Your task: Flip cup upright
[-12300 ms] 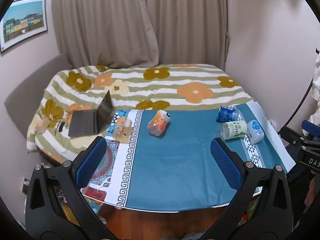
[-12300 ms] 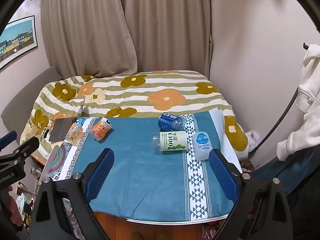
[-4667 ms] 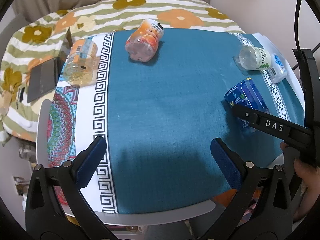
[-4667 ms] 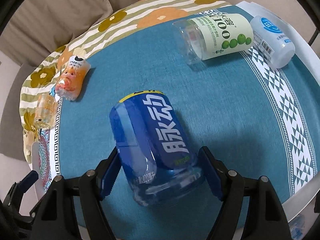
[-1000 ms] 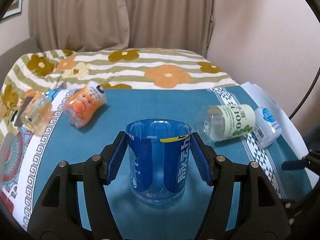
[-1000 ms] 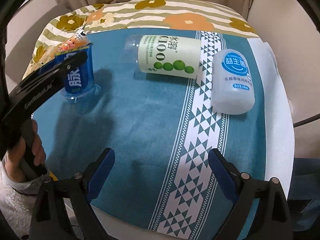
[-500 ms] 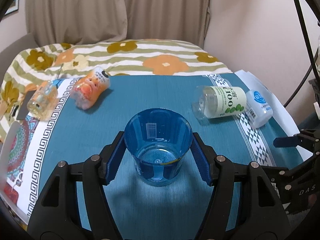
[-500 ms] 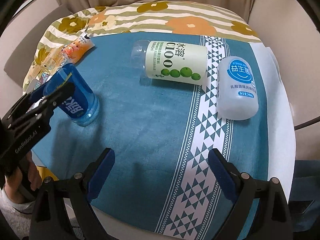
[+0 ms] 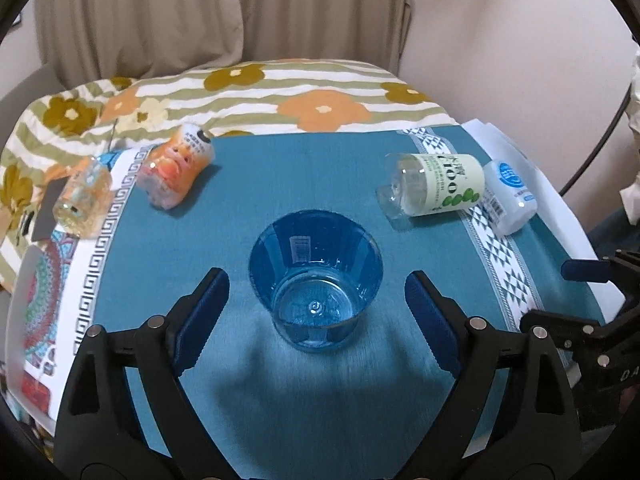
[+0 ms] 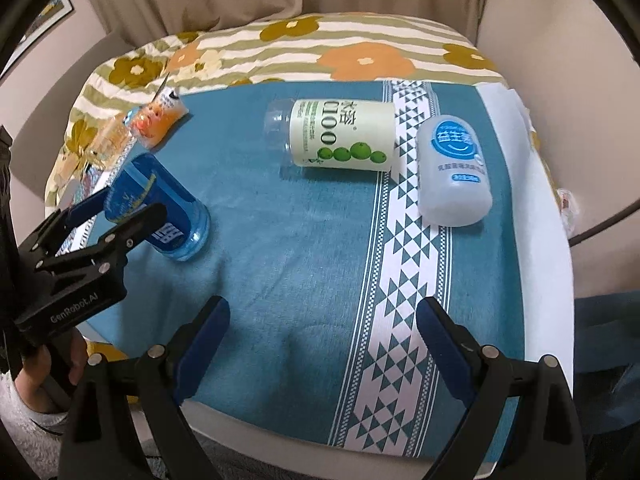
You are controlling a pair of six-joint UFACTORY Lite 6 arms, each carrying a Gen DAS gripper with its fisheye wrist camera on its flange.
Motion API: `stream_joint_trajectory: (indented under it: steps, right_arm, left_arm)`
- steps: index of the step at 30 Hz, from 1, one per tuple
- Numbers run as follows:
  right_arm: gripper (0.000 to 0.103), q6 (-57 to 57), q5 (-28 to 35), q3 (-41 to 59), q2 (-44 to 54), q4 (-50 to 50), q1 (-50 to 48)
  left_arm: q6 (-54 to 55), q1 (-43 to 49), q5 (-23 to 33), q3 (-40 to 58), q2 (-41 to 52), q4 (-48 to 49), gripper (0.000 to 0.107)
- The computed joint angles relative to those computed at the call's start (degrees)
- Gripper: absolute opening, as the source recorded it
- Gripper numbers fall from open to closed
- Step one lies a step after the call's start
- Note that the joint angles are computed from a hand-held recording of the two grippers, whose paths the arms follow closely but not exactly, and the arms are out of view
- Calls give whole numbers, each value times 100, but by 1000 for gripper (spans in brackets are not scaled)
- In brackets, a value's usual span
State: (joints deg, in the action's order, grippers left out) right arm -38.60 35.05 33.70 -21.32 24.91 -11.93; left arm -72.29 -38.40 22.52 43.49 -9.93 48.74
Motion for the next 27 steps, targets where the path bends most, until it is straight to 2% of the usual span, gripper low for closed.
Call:
stream_joint_trajectory:
  steps: [3, 8, 10, 19, 22, 27]
  right_arm:
    - [93, 432, 223, -20, -466, -136, 89]
    - [93, 1399, 834, 307, -1249, -486, 452]
    - [93, 1966, 1070, 556, -1506, -772, 740]
    - [93, 5055, 1584, 1374, -2130, -2964, 2595]
    - [93, 6164, 1824, 1457, -2266, -3852, 3339]
    - [93, 7277, 2201, 1340, -2535, -4657, 4152]
  left_arm:
    - [1012, -34, 430, 87, -542, -822, 95]
    - [2553, -14, 1666, 611, -1559, -2092, 96]
    - [2891, 58, 2102, 889, -1794, -2379, 103]
    - [3242, 238, 3638, 1710, -2497, -2602, 103]
    - [2963, 58, 3995, 1718, -2713, -2317, 103]
    - [2736, -250, 4339, 1534, -3062, -2072, 103]
